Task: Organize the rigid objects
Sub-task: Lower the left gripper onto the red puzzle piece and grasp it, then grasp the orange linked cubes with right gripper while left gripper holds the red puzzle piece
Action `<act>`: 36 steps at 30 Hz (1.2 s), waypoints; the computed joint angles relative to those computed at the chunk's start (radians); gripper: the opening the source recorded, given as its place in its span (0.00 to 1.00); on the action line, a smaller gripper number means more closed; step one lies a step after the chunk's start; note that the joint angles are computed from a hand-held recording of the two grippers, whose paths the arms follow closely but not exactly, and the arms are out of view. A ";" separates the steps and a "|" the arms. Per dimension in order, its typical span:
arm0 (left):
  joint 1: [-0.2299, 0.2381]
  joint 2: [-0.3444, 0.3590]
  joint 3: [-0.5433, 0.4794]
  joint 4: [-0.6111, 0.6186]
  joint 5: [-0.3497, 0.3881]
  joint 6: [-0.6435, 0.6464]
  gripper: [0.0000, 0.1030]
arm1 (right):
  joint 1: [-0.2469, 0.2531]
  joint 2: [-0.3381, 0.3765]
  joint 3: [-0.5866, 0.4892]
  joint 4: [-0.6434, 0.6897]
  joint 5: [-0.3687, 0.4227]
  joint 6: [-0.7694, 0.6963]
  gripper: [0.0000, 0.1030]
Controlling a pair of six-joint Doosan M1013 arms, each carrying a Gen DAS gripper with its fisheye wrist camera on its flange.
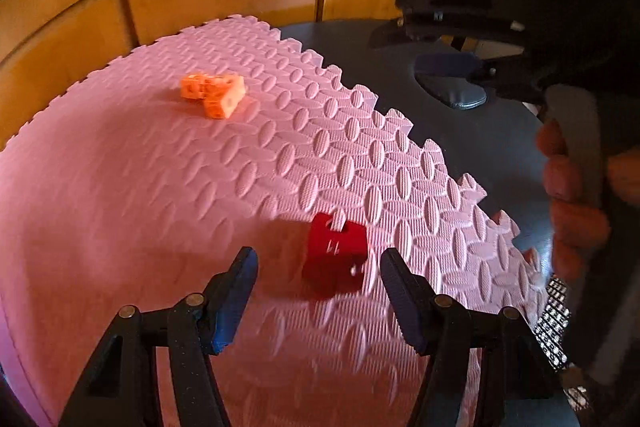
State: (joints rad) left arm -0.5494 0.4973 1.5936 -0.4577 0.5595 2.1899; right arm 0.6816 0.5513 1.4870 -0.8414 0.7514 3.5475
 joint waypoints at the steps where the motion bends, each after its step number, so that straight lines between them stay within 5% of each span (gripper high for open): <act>1: -0.004 0.008 -0.006 0.008 -0.005 -0.006 0.62 | -0.001 0.000 0.001 0.001 -0.003 0.002 0.38; 5: -0.020 0.012 0.004 0.047 -0.071 0.001 0.32 | -0.003 0.002 -0.001 0.014 -0.011 -0.010 0.38; 9: -0.012 -0.003 0.030 0.095 -0.122 -0.074 0.32 | -0.005 0.004 -0.003 0.028 -0.015 -0.025 0.38; 15: 0.022 -0.027 0.075 0.477 -0.204 -0.602 0.32 | -0.007 0.015 -0.018 0.083 -0.032 -0.102 0.38; 18: 0.044 -0.034 0.092 0.560 -0.226 -0.728 0.33 | -0.008 0.028 -0.039 0.129 -0.034 -0.185 0.38; 20: 0.055 -0.037 0.104 0.504 -0.253 -0.678 0.35 | -0.007 0.038 -0.053 0.156 -0.038 -0.241 0.38; 24: 0.049 -0.043 0.131 0.604 -0.313 -0.757 0.35 | -0.008 0.057 -0.081 0.220 -0.052 -0.359 0.38; 27: 0.058 -0.045 0.132 0.460 -0.313 -0.638 0.35 | -0.013 0.075 -0.104 0.304 -0.071 -0.481 0.38; 31: 0.062 -0.048 0.139 0.419 -0.321 -0.601 0.34 | -0.018 0.108 -0.154 0.421 -0.071 -0.661 0.40; 36: 0.063 -0.048 0.140 0.388 -0.326 -0.576 0.34 | -0.027 0.141 -0.219 0.410 -0.041 -0.680 0.43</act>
